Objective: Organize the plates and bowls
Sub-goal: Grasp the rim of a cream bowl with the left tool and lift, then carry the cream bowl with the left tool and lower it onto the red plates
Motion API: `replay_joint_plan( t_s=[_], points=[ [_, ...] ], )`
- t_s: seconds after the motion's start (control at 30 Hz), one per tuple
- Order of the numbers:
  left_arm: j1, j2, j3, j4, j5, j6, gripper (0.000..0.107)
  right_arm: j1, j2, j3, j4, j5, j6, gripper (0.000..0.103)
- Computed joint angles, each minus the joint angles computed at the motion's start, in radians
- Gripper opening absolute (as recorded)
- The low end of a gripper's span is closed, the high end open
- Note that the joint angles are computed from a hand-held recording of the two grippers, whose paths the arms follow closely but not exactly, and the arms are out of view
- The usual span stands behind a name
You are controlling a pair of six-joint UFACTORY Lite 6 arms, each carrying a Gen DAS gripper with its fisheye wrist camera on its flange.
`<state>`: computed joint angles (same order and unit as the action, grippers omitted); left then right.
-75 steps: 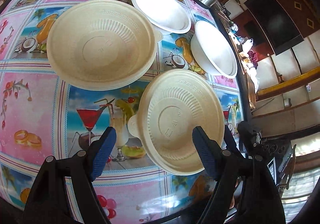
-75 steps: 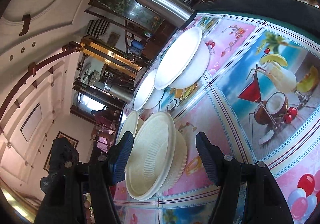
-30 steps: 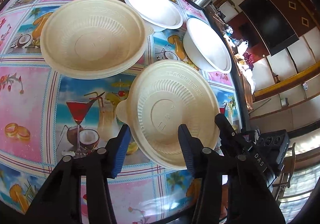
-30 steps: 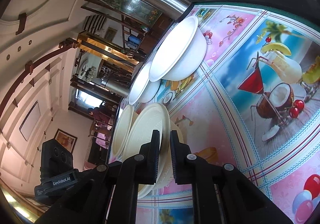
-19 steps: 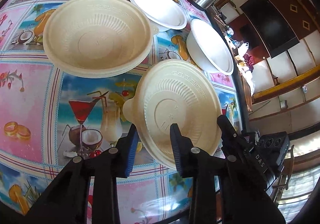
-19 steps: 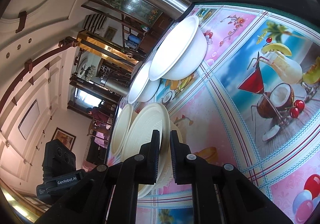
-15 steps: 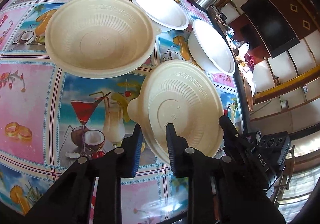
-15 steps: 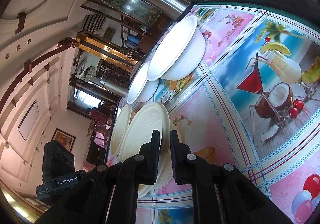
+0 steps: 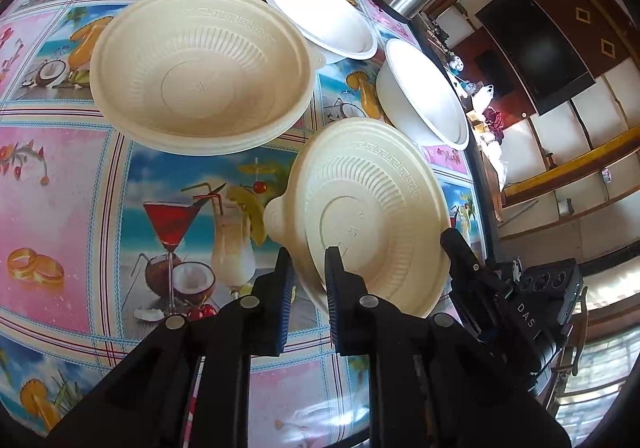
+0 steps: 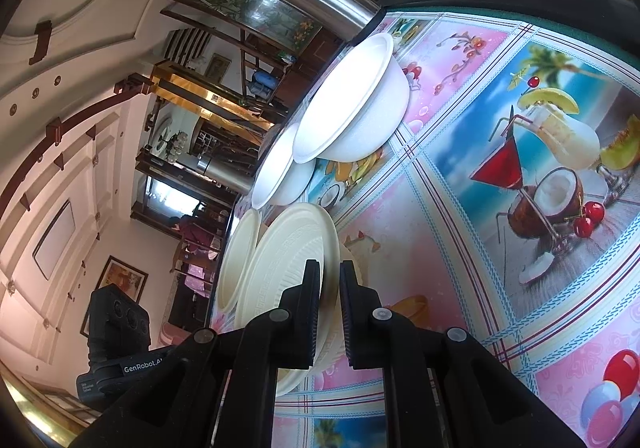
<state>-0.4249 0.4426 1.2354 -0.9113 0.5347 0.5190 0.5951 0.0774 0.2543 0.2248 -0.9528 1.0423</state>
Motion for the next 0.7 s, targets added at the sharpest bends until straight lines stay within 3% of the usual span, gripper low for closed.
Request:
replay_joint_plan(
  t_s=[0.43,0.7],
  points=[
    [0.029,-0.038,-0.05,-0.029,0.021,0.047,0.013,0.005,-0.003,0.004,0.006,0.002,-0.013,0.01],
    [0.091,-0.141,-0.173,-0.055,0.048,0.12,0.013,0.117,-0.026,0.022,0.136,0.054,-0.074,0.01]
  ],
)
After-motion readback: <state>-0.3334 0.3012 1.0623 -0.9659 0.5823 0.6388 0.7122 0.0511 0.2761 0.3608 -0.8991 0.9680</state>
